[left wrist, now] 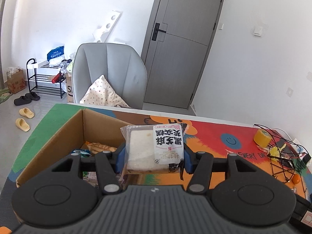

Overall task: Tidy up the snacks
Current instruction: 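Carry the white bread packet and small clear snack over the cardboard box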

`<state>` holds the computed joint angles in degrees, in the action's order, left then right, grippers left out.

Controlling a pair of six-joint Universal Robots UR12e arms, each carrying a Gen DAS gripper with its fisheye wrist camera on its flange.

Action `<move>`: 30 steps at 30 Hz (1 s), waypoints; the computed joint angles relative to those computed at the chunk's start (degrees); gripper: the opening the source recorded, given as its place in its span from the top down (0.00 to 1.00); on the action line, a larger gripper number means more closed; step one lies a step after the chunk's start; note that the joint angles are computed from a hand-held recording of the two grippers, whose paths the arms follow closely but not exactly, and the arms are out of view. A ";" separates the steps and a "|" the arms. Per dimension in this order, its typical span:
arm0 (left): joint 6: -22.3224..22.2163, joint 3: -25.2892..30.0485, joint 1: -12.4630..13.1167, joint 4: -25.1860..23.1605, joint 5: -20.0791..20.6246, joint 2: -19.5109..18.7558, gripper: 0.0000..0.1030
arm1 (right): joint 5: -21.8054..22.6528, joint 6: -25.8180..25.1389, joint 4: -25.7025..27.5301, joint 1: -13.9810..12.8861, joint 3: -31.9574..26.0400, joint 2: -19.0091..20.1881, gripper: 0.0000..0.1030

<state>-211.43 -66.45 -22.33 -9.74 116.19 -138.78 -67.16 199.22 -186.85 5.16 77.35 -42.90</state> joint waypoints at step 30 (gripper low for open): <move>-7.94 -13.19 4.72 7.08 -3.32 6.35 0.46 | 2.29 -5.68 5.37 5.26 -4.59 0.56 0.80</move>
